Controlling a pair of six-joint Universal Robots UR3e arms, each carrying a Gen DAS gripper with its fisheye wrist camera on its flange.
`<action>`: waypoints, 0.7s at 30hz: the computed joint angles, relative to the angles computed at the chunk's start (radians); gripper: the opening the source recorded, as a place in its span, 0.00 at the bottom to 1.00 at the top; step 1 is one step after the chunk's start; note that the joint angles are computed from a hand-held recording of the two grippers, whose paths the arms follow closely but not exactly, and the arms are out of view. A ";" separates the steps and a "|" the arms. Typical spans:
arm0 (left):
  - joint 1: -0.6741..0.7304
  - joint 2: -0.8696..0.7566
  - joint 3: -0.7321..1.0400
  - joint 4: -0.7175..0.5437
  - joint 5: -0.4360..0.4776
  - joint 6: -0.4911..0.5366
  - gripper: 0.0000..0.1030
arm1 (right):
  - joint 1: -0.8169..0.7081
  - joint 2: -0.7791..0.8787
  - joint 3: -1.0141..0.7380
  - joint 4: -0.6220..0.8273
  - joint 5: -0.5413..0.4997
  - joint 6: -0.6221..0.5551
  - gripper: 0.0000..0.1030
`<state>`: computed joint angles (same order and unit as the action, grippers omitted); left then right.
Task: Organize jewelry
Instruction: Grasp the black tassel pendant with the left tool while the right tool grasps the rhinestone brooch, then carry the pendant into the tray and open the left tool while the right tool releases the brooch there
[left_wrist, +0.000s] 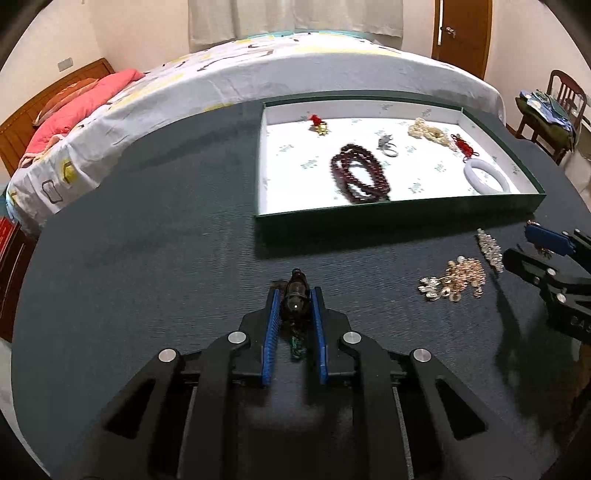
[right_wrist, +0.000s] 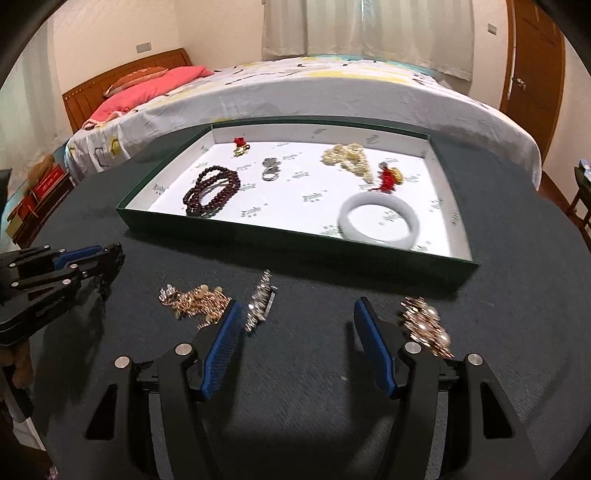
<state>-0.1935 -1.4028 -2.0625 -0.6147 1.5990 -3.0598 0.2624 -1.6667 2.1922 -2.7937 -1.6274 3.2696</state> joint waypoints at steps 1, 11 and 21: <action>0.010 0.005 -0.004 0.000 -0.006 0.007 0.17 | 0.005 0.017 -0.013 0.002 -0.002 0.003 0.52; 0.055 0.022 -0.030 0.014 -0.044 0.033 0.17 | 0.036 0.092 -0.081 0.022 -0.026 -0.010 0.25; 0.045 0.031 -0.034 0.016 -0.049 0.017 0.17 | 0.040 0.030 -0.033 0.030 -0.007 -0.007 0.11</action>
